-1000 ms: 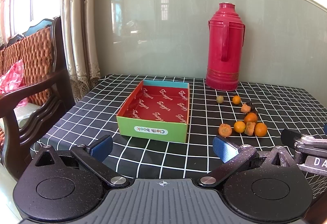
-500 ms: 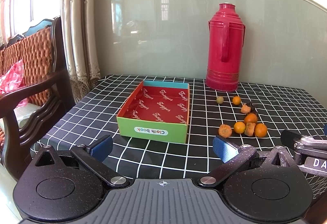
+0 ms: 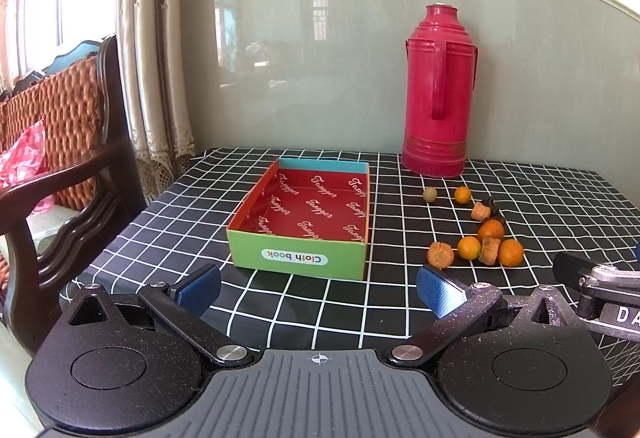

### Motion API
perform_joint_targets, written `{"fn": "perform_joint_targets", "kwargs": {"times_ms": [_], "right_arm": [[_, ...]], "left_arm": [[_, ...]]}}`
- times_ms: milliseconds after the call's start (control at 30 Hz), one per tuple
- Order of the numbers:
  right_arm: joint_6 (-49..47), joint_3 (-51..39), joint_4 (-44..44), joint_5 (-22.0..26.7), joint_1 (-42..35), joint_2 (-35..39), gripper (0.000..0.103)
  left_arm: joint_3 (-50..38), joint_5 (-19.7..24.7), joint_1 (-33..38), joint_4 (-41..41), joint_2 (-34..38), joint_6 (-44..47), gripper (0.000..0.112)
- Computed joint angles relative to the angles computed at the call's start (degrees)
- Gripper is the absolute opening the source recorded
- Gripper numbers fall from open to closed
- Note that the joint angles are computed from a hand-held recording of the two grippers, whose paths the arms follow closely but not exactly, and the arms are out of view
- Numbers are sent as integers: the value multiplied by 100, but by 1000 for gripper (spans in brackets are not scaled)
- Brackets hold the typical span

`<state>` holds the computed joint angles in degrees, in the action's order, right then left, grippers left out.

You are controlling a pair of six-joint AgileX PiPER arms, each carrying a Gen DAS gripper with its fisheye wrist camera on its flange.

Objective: Organize fruits
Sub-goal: 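Reach the left gripper to the orange chunk and close on it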

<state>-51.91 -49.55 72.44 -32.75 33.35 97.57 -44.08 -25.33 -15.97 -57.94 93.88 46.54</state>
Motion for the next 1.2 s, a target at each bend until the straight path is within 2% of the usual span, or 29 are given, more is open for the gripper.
{"fn": "perform_joint_targets", "kwargs": {"times_ms": [400, 533, 600, 800, 867, 1000, 1067, 1100, 1167, 1200], "right_arm": [[1330, 289, -1003, 10, -702, 39, 97], [2237, 341, -1684, -64, -1181, 231, 97], [2582, 294, -1946, -64, -1418, 384, 97], [2593, -267, -2066, -31, -1821, 1087, 97], [2645, -421, -2133, -63, -1889, 1273, 97], [3100, -499, -2568, -422, -1929, 1586, 97], [3205, -537, -2672, -546, -1926, 1722, 97], [3213, -569, -2672, -559, -1927, 1776, 97], [3234, -663, -2623, -518, -1932, 1854, 97], [3303, -703, -2669, -489, -1949, 1890, 97]], "left_arm": [[-422, -307, -362, 360, 602, 540, 103], [-718, -717, -601, 756, 1140, 826, 103], [-955, -757, -657, 1011, 1435, 960, 103], [-1835, -724, -823, 1605, 2360, 1245, 103], [-2239, -522, -828, 1637, 2664, 1334, 103], [-3131, 319, -666, 1384, 3172, 1363, 102], [-3514, 575, -589, 1283, 3418, 1273, 102], [-3664, 686, -542, 1265, 3527, 1229, 99], [-4072, 1041, -466, 657, 3760, 1776, 80], [-4273, 1236, -424, 274, 3873, 2109, 79]]}}
